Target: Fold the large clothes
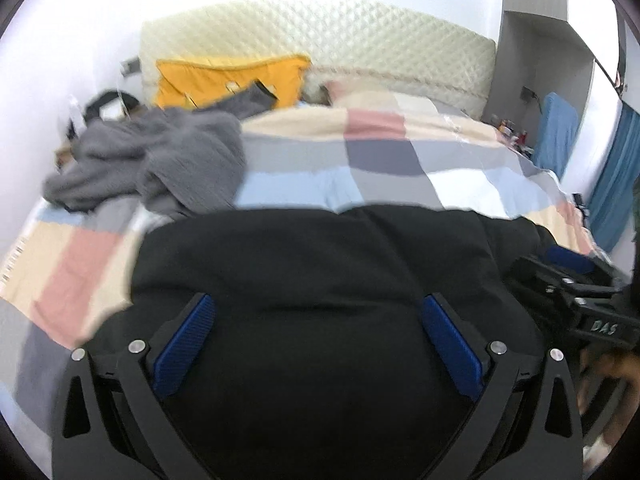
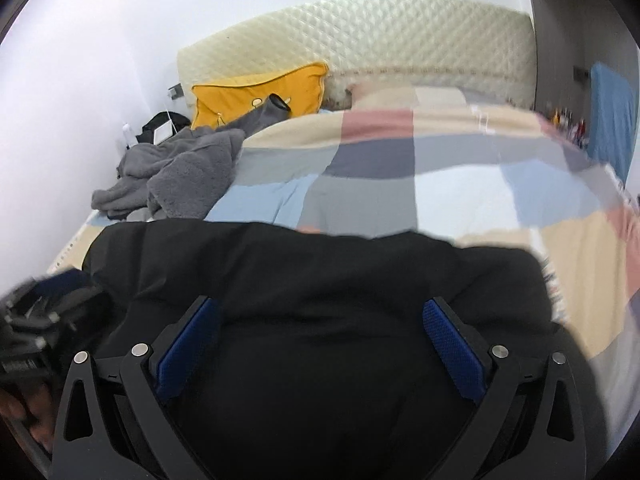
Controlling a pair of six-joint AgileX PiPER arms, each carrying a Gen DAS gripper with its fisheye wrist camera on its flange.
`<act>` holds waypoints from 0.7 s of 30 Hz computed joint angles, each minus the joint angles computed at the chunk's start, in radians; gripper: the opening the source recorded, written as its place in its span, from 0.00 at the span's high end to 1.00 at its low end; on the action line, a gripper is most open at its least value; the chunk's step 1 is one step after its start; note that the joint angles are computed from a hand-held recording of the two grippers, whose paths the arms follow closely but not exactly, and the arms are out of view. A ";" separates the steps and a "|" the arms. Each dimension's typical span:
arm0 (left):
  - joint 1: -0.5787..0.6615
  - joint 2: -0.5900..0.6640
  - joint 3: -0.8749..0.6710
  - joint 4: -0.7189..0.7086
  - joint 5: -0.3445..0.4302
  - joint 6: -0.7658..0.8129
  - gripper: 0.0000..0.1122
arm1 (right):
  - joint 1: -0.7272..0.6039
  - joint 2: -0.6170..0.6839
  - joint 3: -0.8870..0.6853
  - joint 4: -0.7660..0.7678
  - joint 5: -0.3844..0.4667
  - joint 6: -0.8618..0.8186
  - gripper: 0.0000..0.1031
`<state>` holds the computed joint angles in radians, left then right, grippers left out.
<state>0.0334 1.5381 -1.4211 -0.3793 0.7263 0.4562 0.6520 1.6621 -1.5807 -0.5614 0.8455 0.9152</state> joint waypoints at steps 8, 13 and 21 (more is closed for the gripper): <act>0.001 0.073 -0.039 0.265 -0.070 -0.151 0.09 | -0.083 -0.069 0.073 -0.008 0.037 -0.022 0.00; 0.046 0.147 -0.094 0.242 -0.008 -0.166 0.08 | -0.179 -0.053 0.137 0.195 -0.063 -0.158 0.00; 0.057 0.119 -0.038 0.191 -0.035 -0.128 0.08 | -0.143 -0.040 0.136 0.105 -0.036 -0.083 0.00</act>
<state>0.0900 1.6574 -1.4596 -0.1878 0.6908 0.3283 0.5089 1.6224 -1.4450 -0.4563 0.8096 0.8322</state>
